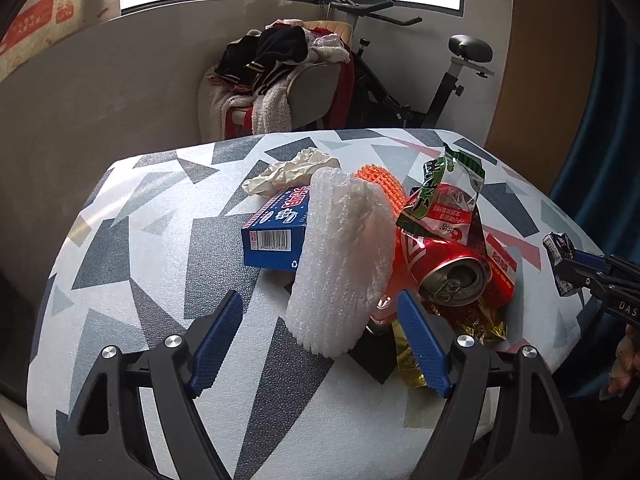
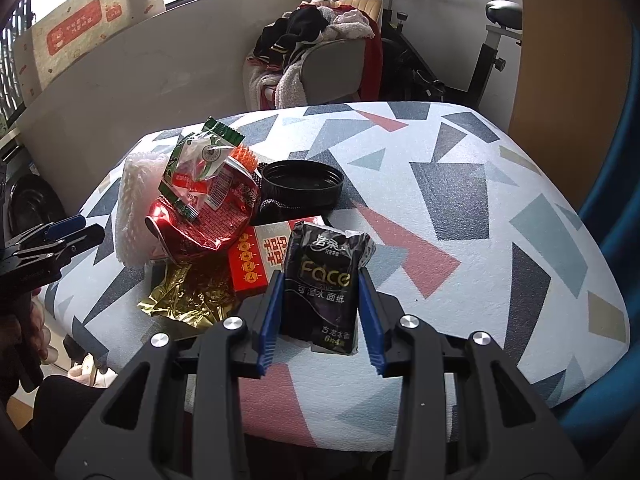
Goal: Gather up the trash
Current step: 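Lift the tissue pack with the right tool while the left tool grasps the white foam sleeve, then carry both items down to the brown bin and open both tools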
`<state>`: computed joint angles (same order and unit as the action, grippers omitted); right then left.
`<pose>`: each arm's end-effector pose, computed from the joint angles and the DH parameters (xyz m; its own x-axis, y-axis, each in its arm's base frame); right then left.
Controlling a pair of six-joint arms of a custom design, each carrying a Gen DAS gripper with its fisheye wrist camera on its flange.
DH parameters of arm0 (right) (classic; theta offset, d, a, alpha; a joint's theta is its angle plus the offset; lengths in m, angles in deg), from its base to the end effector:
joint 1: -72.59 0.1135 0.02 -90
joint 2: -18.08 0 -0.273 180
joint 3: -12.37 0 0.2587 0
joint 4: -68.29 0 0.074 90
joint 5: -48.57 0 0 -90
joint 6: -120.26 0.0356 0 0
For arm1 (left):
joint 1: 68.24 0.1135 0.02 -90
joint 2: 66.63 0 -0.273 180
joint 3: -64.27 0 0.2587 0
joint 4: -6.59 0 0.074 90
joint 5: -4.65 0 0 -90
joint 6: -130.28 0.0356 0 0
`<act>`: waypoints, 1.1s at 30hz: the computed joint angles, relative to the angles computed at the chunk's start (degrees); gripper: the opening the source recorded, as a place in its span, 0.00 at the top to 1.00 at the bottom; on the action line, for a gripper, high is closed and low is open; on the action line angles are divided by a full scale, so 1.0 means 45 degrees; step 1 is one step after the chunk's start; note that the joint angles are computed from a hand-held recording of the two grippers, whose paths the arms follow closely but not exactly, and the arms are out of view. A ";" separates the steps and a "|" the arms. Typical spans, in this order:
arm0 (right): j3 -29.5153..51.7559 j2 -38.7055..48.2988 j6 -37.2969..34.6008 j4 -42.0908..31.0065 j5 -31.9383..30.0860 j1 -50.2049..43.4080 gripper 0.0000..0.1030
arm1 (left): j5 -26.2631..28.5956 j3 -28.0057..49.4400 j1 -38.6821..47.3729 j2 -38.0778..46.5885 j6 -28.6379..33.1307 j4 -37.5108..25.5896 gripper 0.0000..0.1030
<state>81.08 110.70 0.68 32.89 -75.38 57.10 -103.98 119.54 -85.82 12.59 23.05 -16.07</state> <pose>0.3154 -0.0668 0.1923 -0.6945 -0.2325 -0.6809 -0.4553 0.8748 0.1657 0.2698 -0.0735 0.1984 -0.6845 -0.0776 -0.7249 -0.1316 0.9911 0.0182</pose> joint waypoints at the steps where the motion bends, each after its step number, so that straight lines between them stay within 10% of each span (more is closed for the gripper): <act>1: -0.0012 0.0018 -0.0014 0.0009 0.0008 -0.0001 0.63 | -0.0016 0.0292 0.0135 0.0525 0.0265 0.0113 0.28; 7: -0.0065 0.0054 -0.0001 0.0067 0.0206 0.0094 0.63 | 0.0870 0.0715 0.0921 0.1747 0.0829 0.0779 0.77; 19: -0.0617 -0.1667 -0.0372 -0.0945 -0.0571 -0.0395 0.63 | -0.0733 -0.0588 -0.0765 -0.1988 0.0382 -0.0795 0.83; 33: -0.2519 -0.4569 -0.2993 -0.3455 -0.2078 -0.2304 0.63 | -0.4611 -0.2228 -0.8224 -0.5804 -0.5358 -0.5129 0.83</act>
<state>69.74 90.14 -12.78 17.34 -84.73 46.74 -124.73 109.51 -122.82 -13.53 -1.06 -39.15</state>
